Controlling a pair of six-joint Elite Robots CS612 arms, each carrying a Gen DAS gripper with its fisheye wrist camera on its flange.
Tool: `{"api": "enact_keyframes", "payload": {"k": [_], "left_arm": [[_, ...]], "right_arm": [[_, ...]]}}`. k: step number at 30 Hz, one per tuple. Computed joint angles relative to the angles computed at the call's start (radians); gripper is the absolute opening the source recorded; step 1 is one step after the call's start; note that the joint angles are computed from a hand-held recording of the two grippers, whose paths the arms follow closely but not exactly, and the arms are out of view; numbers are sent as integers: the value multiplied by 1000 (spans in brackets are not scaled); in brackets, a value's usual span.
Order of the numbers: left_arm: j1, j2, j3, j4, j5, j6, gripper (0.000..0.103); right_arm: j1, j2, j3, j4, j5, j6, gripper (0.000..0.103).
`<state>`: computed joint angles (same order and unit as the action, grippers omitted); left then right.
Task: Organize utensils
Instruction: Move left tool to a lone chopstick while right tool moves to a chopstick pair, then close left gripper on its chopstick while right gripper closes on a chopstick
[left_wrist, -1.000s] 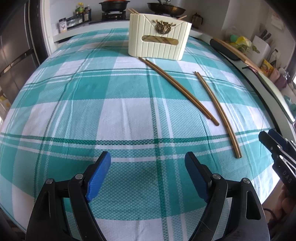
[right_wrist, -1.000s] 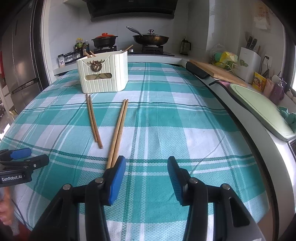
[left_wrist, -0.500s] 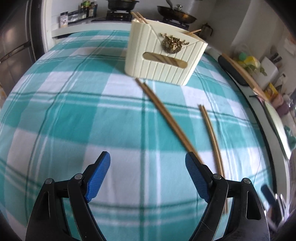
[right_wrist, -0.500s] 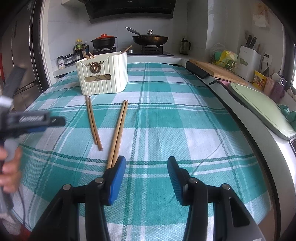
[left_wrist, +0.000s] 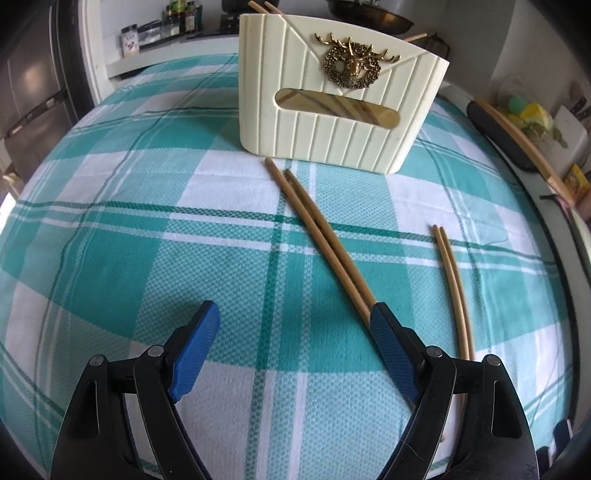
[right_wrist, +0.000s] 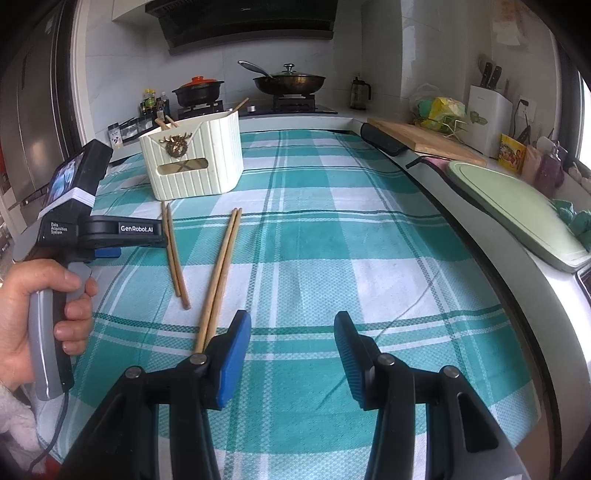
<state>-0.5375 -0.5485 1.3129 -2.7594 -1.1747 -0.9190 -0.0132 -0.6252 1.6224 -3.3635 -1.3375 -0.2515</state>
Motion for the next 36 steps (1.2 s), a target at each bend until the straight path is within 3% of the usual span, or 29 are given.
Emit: {"api": "enact_keyframes", "payload": {"k": [10, 17, 20, 24, 30, 32, 34, 36], "left_arm": [[-7, 21, -43, 60, 61, -40, 95], [-19, 13, -23, 88, 109, -33, 94], [-18, 7, -12, 76, 98, -21, 92], [-16, -2, 8, 48, 89, 18, 82], [-14, -15, 43, 0, 74, 85, 65], [-11, -19, 54, -10, 68, 95, 64], [-9, -24, 65, -18, 64, 114, 61], [-7, -29, 77, -33, 57, 135, 56]], "right_arm": [[-2, 9, -11, 4, -9, -1, 48], [2, 10, -11, -10, -26, -15, 48], [3, 12, -24, 19, -11, -26, 48], [-2, 20, -86, 174, 90, -46, 48], [20, 57, -221, 429, 166, -125, 47], [31, 67, -250, 483, 159, -161, 32], [46, 79, -279, 534, 112, -179, 24], [50, 82, -292, 562, 111, -184, 21]]}}
